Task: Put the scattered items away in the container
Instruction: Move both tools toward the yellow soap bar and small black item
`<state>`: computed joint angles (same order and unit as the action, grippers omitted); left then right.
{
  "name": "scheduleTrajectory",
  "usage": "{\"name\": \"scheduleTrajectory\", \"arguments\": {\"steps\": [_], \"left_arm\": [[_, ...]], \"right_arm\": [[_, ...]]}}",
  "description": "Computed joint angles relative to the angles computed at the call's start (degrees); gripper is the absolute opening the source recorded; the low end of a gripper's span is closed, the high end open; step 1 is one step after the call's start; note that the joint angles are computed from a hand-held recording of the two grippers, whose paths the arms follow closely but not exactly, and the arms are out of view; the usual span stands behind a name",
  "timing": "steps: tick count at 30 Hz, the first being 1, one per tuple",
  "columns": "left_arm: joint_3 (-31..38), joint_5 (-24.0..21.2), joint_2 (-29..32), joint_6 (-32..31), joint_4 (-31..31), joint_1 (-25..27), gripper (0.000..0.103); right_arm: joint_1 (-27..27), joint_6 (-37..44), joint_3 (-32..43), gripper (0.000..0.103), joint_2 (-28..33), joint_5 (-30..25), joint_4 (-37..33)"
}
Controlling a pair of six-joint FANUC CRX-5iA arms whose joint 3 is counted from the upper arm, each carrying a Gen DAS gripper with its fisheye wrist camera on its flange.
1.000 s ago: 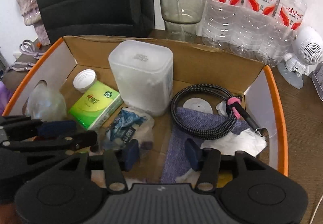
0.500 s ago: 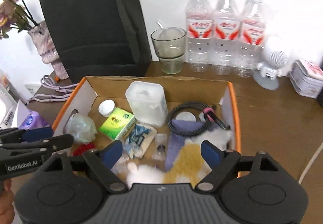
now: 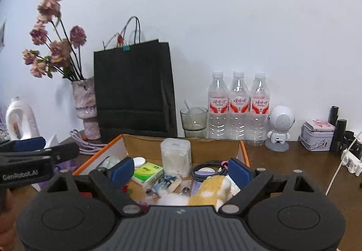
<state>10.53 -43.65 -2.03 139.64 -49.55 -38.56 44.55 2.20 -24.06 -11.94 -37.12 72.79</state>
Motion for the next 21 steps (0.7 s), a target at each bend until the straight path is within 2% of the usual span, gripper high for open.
{"name": "scheduleTrajectory", "arguments": {"steps": [3, 5, 7, 9, 11, 14, 21], "left_arm": [[-5.2, -7.0, -5.1, 10.4, -7.6, -7.4, 0.098], [-11.1, -11.2, -10.0, 19.8, -12.6, -13.8, 0.100], [-15.5, -19.4, -13.0, 28.5, -18.7, -22.4, 0.102], [-18.1, -25.6, -13.7, 30.2, -20.2, -28.0, 0.103], [-18.9, -29.5, -13.2, 27.9, -20.1, -30.3, 0.103], [-20.1, -28.6, -13.9, 25.9, -18.9, -30.0, 0.103], [-20.2, -25.1, -14.1, 23.3, -15.5, -27.4, 0.103]], "right_arm": [[5.2, -7.8, -5.5, 0.090, -4.8, -5.6, 5.1], [10.9, -16.1, -11.6, 0.096, -9.5, -10.8, 9.8], [19.3, -20.6, -16.5, 0.099, -13.2, -19.0, 10.0], [28.8, -25.3, -19.4, 0.099, -14.9, -28.4, 7.2], [35.2, -27.3, -22.4, 0.099, -16.7, -32.4, 5.7], [42.2, -27.3, -23.9, 0.099, -15.2, -39.7, 4.4], [42.0, -25.8, -23.4, 0.098, -14.1, -39.2, 3.8]]}}
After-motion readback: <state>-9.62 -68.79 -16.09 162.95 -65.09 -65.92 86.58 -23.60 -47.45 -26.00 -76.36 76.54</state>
